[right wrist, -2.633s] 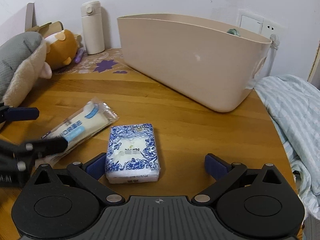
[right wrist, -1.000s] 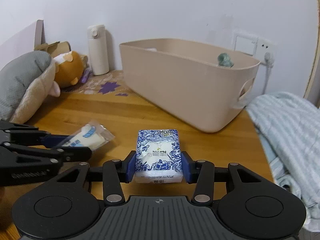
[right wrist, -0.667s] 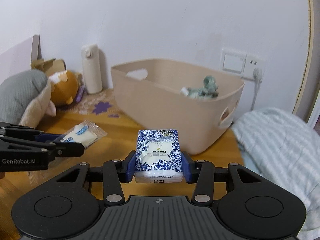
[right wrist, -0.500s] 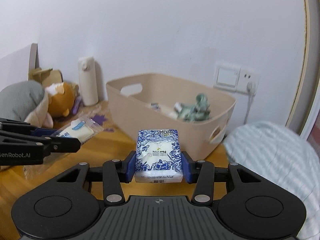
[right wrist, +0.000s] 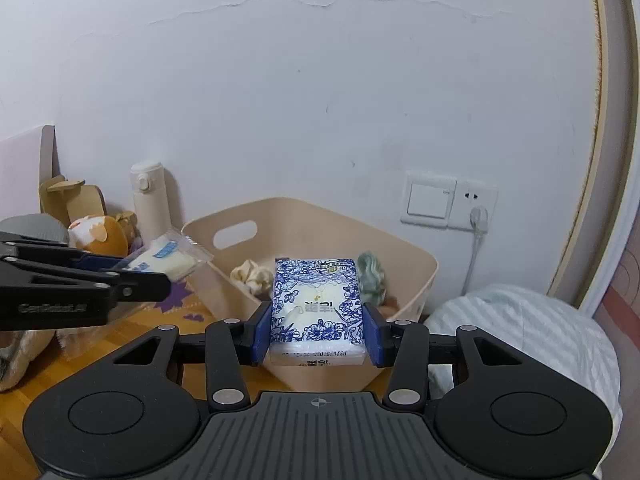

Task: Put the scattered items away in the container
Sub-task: 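Carry the bread snack and tissue packet over the basket with both tools, then open both tools to drop the bread snack and tissue packet into the basket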

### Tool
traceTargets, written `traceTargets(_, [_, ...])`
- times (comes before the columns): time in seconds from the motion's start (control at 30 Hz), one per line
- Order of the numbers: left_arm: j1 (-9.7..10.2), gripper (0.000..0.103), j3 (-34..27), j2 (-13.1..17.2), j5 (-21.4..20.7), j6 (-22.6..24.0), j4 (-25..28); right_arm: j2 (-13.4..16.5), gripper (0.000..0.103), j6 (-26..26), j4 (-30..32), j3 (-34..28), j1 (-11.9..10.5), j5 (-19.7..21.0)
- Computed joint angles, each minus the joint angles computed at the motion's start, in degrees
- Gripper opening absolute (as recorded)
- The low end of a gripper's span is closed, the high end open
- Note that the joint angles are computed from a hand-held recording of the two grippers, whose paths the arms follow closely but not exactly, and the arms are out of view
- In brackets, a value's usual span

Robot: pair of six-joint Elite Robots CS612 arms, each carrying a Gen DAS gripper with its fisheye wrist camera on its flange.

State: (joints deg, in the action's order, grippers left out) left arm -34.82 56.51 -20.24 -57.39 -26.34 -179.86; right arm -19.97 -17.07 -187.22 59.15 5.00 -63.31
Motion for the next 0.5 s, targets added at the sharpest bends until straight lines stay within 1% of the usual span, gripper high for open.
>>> traceTargets(0.2, [0.97, 0.031, -6.0, 2.2, -0.2, -0.1, 4.5, 1.8, 0.043, 0.8, 3.1, -5.3, 0.2, -1.0])
traceTargets(0.4, [2.33, 0.031, -11.9, 4.8, -2.0, -2.7, 9.0, 4.9, 0.043, 0.2, 8.0, -12.4, 0.7, -3.0])
traceTargets(0.5, [2.64, 0.031, -15.4, 6.3, -1.5, -2.4, 12.2, 6.5, 0.043, 0.2, 10.3, -15.6, 0.9, -3.2])
